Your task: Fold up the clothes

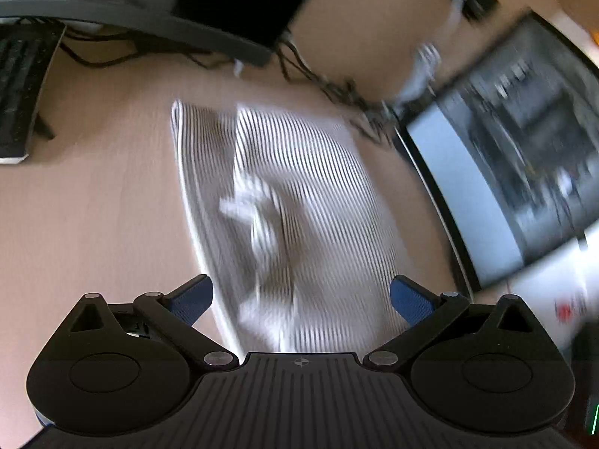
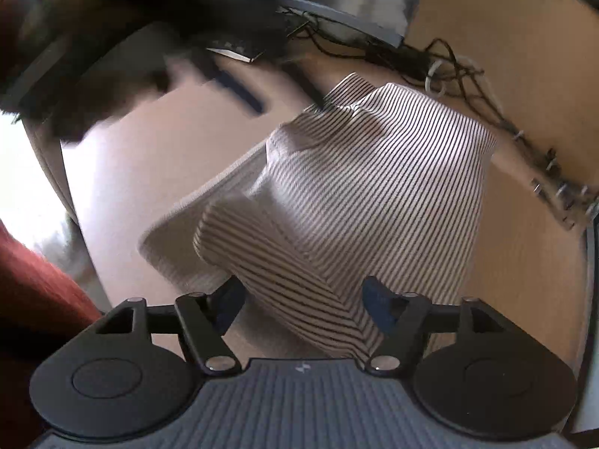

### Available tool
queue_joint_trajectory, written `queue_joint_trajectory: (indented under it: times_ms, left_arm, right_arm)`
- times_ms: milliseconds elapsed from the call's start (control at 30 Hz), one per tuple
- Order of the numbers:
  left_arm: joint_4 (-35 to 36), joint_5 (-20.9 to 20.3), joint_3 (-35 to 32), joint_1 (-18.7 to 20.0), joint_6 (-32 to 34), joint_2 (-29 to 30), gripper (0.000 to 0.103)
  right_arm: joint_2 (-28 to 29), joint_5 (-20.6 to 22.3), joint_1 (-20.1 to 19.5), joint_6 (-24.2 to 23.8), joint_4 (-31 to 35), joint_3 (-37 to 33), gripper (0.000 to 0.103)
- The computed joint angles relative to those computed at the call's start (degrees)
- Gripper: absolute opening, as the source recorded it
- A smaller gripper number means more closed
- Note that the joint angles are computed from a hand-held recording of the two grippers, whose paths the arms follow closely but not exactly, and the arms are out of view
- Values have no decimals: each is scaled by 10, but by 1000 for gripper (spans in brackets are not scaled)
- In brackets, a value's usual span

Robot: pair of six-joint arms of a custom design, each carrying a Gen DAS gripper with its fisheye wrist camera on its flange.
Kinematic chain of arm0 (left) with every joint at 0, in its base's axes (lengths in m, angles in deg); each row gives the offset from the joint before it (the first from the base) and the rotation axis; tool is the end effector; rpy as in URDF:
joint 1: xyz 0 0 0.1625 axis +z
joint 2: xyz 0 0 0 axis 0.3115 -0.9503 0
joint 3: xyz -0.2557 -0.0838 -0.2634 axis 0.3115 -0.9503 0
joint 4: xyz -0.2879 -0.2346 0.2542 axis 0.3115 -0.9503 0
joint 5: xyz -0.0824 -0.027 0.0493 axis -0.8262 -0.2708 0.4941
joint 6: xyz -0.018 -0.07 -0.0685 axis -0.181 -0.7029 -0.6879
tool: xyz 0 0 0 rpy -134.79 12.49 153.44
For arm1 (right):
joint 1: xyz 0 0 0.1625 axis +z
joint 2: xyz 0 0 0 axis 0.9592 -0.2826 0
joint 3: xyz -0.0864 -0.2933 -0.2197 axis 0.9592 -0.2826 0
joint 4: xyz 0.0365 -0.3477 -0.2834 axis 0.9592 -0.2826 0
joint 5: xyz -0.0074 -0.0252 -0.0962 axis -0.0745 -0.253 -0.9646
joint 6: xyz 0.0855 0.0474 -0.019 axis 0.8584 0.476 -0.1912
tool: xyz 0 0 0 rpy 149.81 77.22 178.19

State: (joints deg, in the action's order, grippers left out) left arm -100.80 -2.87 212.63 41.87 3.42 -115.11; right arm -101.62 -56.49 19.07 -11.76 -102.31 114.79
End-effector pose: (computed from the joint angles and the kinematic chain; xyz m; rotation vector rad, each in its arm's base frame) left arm -0.0647 -0.4927 0.1265 -0.1620 2.6721 -1.0884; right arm 0.1352 -0.5188 0.0875 1.9069 -2.0595 0.0596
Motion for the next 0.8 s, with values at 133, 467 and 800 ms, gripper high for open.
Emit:
queue_joint_trajectory:
  times_ms: [133, 467, 800]
  left_arm:
    - [16, 25, -64, 18, 31, 53, 98]
    - [-12, -1, -140, 56, 85, 109, 85]
    - [-10, 38, -168, 50, 144, 148, 55]
  right_arm:
    - [-2, 9, -9, -52, -75, 36, 74]
    - [2, 39, -29, -135, -221, 77, 36]
    - [7, 72, -33, -111, -207, 79, 32]
